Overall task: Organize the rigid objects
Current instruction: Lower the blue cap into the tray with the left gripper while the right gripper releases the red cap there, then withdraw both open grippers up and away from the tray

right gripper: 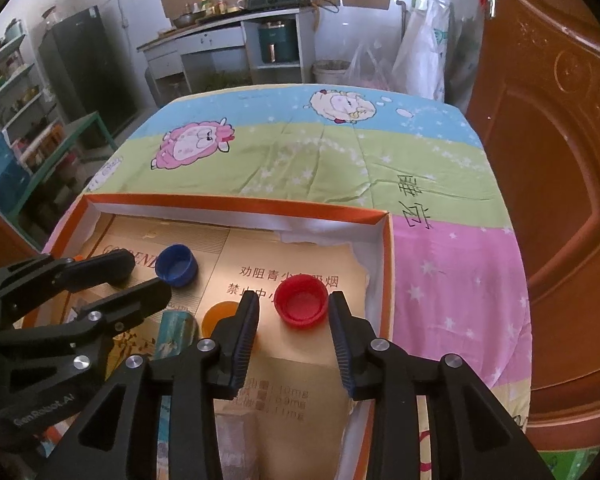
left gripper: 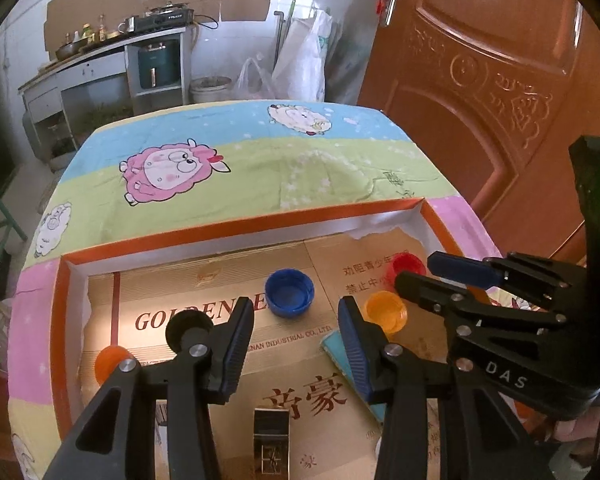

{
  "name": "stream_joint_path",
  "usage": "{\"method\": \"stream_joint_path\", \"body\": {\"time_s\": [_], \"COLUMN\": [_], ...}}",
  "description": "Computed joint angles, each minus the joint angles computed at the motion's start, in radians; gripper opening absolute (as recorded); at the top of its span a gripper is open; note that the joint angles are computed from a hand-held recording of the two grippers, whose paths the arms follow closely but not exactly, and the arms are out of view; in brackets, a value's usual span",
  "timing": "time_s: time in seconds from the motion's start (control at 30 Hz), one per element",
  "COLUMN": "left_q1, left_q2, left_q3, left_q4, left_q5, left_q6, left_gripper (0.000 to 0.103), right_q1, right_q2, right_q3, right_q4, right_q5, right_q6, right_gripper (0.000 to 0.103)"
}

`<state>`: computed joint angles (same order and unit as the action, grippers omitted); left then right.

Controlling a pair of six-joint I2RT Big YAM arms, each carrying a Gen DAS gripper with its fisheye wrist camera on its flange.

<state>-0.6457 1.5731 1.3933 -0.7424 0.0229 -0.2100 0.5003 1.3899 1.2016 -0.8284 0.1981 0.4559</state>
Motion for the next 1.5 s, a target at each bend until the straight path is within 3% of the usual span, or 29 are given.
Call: {"method": "stream_joint_path", "body": {"time_s": [0.43, 0.77, 1.37, 1.5], "left_q1": [-0.002, -0.019, -0.055, -0.07], "left_q2": [-0.086, -0.172, -0.294, -0.338], "left_q3": [-0.072, -0.132, -0.216, -0.246], "left_q4": [0.059, 0.079, 0.079, 0.092], "left_q5": [0.013, -0.032, -0.097, -0.143], "left_q6": [-0.021, -0.035, -0.071, -0.091], "left_gripper": [0.044, 0.044, 0.044, 0.044], "right_q1": [0.028, 0.1, 0.202, 0.271], "right_q2": [-0.065, -0.135, -0.205, -0.222], "right_q3": [-0.042, -0.071, -0.097, -0.094], "right_q4": [0.012, -0.013, -0.077, -0.121], "right_q5": [0.036, 0.162, 0.238, 0.336], "right_q6": [0.039, 0.098, 0.194, 0.258], "right_gripper": [0.041, 0.041, 0.041, 0.041]}}
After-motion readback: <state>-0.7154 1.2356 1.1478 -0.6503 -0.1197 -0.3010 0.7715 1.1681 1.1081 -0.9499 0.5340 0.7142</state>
